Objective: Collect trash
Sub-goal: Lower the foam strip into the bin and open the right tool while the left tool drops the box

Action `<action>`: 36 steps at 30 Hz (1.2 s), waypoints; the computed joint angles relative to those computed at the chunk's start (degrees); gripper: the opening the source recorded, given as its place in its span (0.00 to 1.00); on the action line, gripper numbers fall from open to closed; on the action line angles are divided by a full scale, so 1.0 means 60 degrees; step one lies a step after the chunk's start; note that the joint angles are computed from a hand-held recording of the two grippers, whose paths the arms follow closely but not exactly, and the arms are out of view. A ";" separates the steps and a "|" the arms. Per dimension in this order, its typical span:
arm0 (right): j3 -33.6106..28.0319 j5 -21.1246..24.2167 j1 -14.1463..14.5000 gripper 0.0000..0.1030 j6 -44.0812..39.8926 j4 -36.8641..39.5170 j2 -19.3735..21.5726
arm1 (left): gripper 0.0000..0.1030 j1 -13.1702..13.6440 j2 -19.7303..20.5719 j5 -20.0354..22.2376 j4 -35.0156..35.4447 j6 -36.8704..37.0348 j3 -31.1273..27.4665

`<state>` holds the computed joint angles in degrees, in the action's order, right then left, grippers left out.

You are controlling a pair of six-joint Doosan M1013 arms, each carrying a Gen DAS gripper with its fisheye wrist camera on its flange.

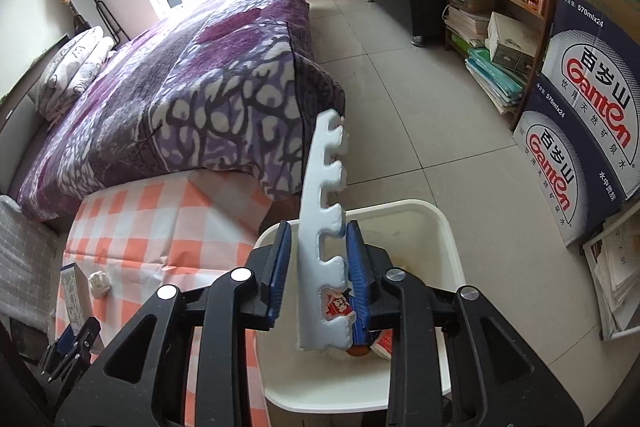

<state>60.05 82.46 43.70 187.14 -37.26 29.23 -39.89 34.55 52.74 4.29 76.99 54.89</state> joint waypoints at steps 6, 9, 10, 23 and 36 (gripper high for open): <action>0.0724 0.0167 0.0050 0.62 0.0806 -0.0305 -0.0484 | 0.55 -0.0350 0.0026 0.0003 -0.0352 0.0669 0.0083; 0.1186 0.0017 0.0042 0.69 0.1438 -0.0357 -0.0792 | 0.55 -0.0520 0.0021 -0.0031 -0.0579 0.0987 0.0171; 0.1289 0.0019 0.0040 0.72 0.1607 -0.0374 -0.0863 | 0.55 -0.0568 0.0039 -0.0014 -0.0680 0.1062 0.0170; 0.1988 -0.0647 0.0084 0.82 0.3024 -0.0796 -0.1379 | 0.55 -0.1261 0.0673 0.0721 -0.2461 0.2384 -0.0583; 0.2004 -0.0366 -0.0016 0.84 0.3606 -0.0999 -0.1389 | 0.75 -0.1314 0.1736 0.2206 -0.4317 0.3683 -0.1982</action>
